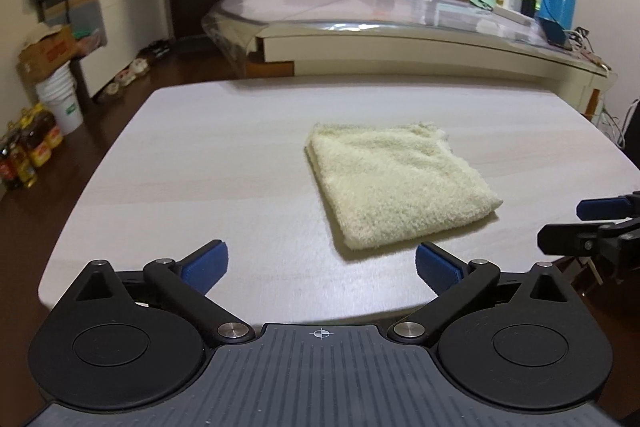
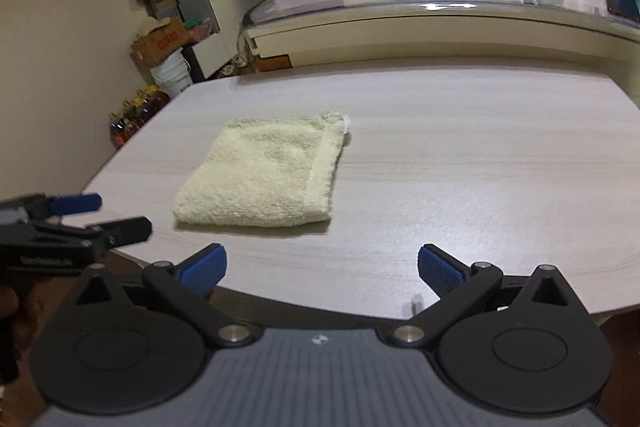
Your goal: Fold towel
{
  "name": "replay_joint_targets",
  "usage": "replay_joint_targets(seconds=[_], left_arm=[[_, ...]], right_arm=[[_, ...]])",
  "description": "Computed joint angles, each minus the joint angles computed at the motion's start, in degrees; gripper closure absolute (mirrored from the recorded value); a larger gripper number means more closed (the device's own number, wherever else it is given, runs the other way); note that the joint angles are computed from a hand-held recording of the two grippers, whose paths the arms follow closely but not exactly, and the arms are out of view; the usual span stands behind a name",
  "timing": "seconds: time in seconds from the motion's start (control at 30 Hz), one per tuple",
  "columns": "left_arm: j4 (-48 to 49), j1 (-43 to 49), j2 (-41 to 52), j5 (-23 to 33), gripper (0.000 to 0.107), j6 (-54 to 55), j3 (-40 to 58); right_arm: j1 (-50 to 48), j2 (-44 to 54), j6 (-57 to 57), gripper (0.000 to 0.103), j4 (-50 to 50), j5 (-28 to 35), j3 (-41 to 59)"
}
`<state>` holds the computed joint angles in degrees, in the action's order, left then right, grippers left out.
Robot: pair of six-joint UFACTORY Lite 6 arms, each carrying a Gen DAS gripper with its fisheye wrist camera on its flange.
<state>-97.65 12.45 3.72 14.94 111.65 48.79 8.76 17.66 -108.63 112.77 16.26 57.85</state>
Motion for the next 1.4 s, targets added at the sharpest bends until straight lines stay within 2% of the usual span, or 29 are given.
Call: replay_joint_targets(seconds=[0.2, 0.5, 0.63, 0.9, 1.07, 1.23, 1.4], left_arm=[[-0.92, -0.28, -1.83, -1.15, 0.004, -0.44, -2.59], [-1.27, -1.22, -4.89, -1.91, 0.004, -0.86, -4.91], [-3.49, -1.42, -7.46, -2.42, 0.004, 1.37, -6.48], [3.2, -0.87, -8.17, -2.16, 0.004, -6.26, -6.25], [4.98, -1.21, -8.15, -2.13, 0.004, -8.07, -6.25], [5.62, -1.73, -7.61, -2.64, 0.004, -9.99, -5.96], [2.71, -2.13, -6.56, -3.45, 0.004, -6.99, -5.62]], right_arm=[[0.74, -2.53, -2.99, 0.0, 2.71, 0.23, -2.55], [4.44, -4.98, -4.58, 0.0, 4.55, -5.26, -3.26], [5.71, -5.09, -0.32, 0.0, 1.13, -6.82, -2.78], [6.97, -5.33, 0.62, 0.0, 0.2, -9.7, -2.43], [6.49, -4.59, 7.32, 0.0, -6.59, -9.66, -1.72], [6.55, -4.1, 7.58, 0.0, -6.62, -9.49, -1.38], [6.6, -3.94, 7.81, 0.0, -7.01, -9.53, -1.28]])
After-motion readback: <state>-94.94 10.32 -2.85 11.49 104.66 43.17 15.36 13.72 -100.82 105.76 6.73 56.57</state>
